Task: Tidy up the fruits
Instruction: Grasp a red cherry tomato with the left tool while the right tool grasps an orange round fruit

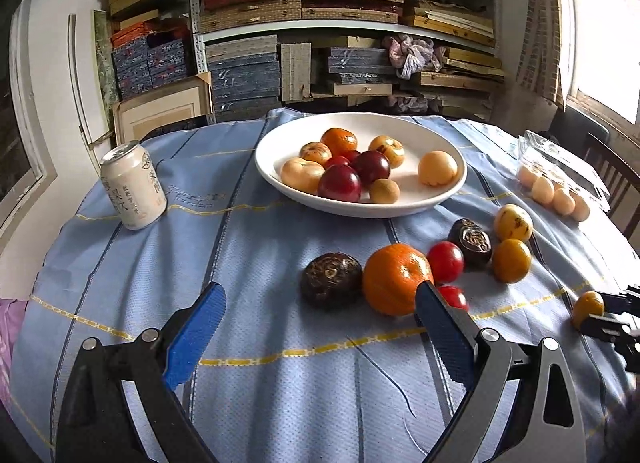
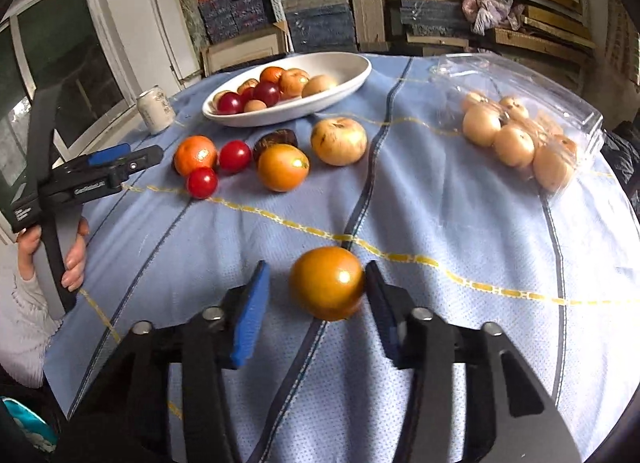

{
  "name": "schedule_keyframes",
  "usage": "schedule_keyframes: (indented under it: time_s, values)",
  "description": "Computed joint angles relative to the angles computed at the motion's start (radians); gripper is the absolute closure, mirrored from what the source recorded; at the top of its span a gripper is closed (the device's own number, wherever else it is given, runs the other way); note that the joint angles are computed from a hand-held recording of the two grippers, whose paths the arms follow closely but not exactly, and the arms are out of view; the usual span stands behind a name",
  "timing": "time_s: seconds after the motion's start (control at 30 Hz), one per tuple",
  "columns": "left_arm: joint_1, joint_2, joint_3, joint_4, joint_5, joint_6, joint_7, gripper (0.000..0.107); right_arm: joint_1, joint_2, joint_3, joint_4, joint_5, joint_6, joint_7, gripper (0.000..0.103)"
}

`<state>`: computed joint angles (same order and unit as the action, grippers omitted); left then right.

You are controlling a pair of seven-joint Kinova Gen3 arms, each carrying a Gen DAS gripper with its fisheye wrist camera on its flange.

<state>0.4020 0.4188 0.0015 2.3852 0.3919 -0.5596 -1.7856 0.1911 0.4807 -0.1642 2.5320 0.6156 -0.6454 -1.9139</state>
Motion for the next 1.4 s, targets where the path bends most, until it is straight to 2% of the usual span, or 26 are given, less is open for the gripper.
schedule_keyframes:
  time_s: [0.13, 0.27, 0.37, 0.47, 0.57, 0.63, 0.8, 0.87, 0.93, 1.1, 1.23, 1.3, 1.33, 1.4]
  values:
    - [-0.02, -0.001, 0.016, -0.006, -0.036, 0.025, 0.011, 0.011, -0.005, 0.002, -0.004, -0.014, 0.0, 0.021, -0.014, 0.065]
    - [-0.02, -0.001, 0.026, 0.01, -0.077, -0.005, 0.026, 0.011, 0.004, 0.007, -0.01, -0.011, 0.017, 0.003, -0.011, 0.065]
    - [-0.034, 0.0, 0.054, 0.036, -0.143, -0.052, 0.042, 0.011, 0.047, 0.018, -0.04, -0.037, 0.11, 0.026, -0.072, 0.065]
    - [0.005, 0.017, 0.049, 0.049, -0.144, -0.104, 0.014, 0.011, 0.086, 0.033, -0.052, -0.051, 0.183, 0.017, -0.129, 0.065]
    - [-0.034, 0.029, 0.088, 0.027, -0.22, -0.057, 0.02, 0.011, 0.136, 0.054, -0.059, -0.07, 0.284, 0.001, -0.211, 0.065]
    - [-0.016, 0.033, 0.08, -0.009, -0.219, 0.017, 0.007, 0.011, 0.165, 0.069, -0.058, -0.085, 0.356, -0.011, -0.274, 0.065]
    - [-0.061, 0.05, 0.112, -0.072, -0.256, 0.146, 0.075, 0.012, 0.166, 0.081, -0.019, -0.095, 0.429, -0.05, -0.335, 0.065]
    - [-0.135, 0.062, 0.167, -0.096, -0.314, 0.188, 0.154, 0.021, 0.165, 0.082, -0.006, -0.097, 0.452, -0.061, -0.35, 0.065]
    - [-0.153, 0.071, 0.171, -0.115, -0.34, 0.215, 0.193, 0.029, 0.162, 0.083, 0.005, -0.097, 0.467, -0.073, -0.361, 0.064]
    - [-0.061, 0.069, 0.081, -0.119, -0.303, 0.208, 0.179, 0.038, 0.161, 0.084, 0.029, -0.096, 0.498, -0.095, -0.381, 0.064]
    - [-0.029, 0.065, 0.061, -0.108, -0.3, 0.175, 0.15, 0.062, 0.152, 0.084, 0.04, -0.096, 0.5, -0.099, -0.385, 0.064]
    - [-0.056, 0.07, 0.092, -0.121, -0.322, 0.203, 0.146, 0.065, 0.148, 0.084, 0.043, -0.096, 0.496, -0.1, -0.384, 0.064]
    - [-0.098, 0.074, 0.132, -0.13, -0.357, 0.223, 0.168, 0.069, 0.145, 0.084, 0.042, -0.097, 0.494, -0.099, -0.386, 0.064]
    - [-0.165, 0.083, 0.193, -0.139, -0.417, 0.242, 0.209, 0.071, 0.141, 0.084, 0.043, -0.096, 0.491, -0.099, -0.385, 0.064]
